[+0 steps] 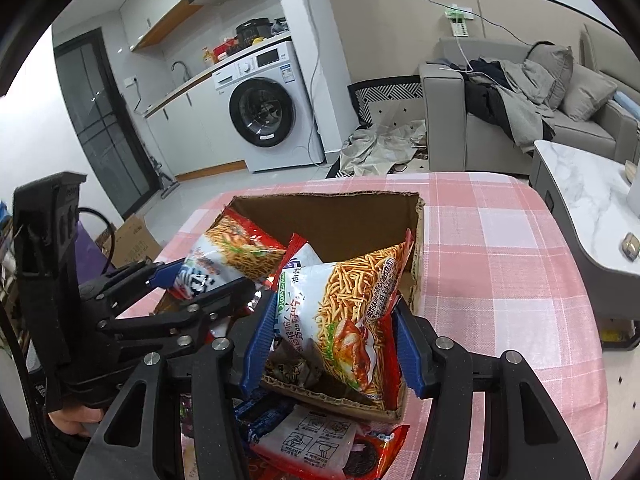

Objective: Organize snacks
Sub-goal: 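Open both grippers to drop the noodle bags into the box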

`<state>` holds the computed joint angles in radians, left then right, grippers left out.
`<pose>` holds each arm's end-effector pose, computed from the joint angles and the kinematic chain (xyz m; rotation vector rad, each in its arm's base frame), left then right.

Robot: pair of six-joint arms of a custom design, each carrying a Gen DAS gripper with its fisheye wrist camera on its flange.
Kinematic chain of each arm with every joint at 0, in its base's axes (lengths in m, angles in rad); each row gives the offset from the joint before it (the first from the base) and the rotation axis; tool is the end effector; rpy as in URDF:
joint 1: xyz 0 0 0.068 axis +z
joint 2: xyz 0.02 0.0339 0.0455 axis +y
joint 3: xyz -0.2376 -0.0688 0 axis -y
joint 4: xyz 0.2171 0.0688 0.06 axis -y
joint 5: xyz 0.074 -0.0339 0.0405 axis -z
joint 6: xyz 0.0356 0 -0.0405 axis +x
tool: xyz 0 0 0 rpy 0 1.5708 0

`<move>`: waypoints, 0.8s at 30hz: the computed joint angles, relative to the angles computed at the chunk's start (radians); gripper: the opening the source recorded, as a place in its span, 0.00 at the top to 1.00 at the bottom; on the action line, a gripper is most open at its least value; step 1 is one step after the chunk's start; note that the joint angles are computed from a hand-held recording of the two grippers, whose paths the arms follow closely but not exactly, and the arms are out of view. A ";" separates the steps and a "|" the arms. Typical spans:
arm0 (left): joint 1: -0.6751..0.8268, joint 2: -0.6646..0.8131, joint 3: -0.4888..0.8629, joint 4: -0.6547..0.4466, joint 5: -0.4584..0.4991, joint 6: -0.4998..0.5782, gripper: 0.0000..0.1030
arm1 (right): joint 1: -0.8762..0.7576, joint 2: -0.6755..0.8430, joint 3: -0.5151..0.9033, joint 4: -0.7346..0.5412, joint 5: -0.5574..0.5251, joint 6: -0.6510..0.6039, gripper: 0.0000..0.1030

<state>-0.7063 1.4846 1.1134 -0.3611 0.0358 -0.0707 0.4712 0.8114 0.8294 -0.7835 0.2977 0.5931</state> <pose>0.2313 -0.1990 0.2541 0.7497 2.2194 -0.4343 0.1387 0.0589 0.2749 0.2865 2.2851 0.1997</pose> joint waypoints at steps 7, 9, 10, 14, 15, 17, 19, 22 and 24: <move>0.009 0.008 0.027 -0.004 0.022 -0.016 0.44 | 0.044 -0.050 -0.001 -0.017 0.044 -0.025 0.37; 0.016 -0.006 0.029 -0.013 0.021 -0.017 0.26 | 0.070 -0.064 0.012 -0.038 0.070 -0.019 0.27; 0.027 -0.020 0.020 -0.006 0.042 -0.015 0.24 | 0.087 -0.071 0.020 -0.050 0.088 -0.014 0.23; 0.054 -0.080 0.004 -0.033 0.076 -0.016 0.18 | 0.174 -0.112 0.053 -0.110 0.181 0.037 0.04; 0.060 -0.095 -0.001 -0.040 0.082 -0.017 0.14 | 0.181 -0.116 0.062 -0.125 0.190 0.047 0.00; 0.086 -0.148 -0.035 -0.053 0.105 -0.005 0.03 | 0.206 -0.135 0.077 -0.160 0.213 0.070 0.00; 0.100 -0.203 -0.071 -0.056 0.114 -0.005 0.01 | 0.253 -0.145 0.093 -0.208 0.253 0.111 0.00; 0.120 -0.284 -0.114 -0.086 0.116 0.007 0.01 | 0.358 -0.153 0.111 -0.292 0.338 0.208 0.00; 0.132 -0.354 -0.154 -0.113 0.117 0.017 0.01 | 0.434 -0.155 0.118 -0.352 0.385 0.288 0.00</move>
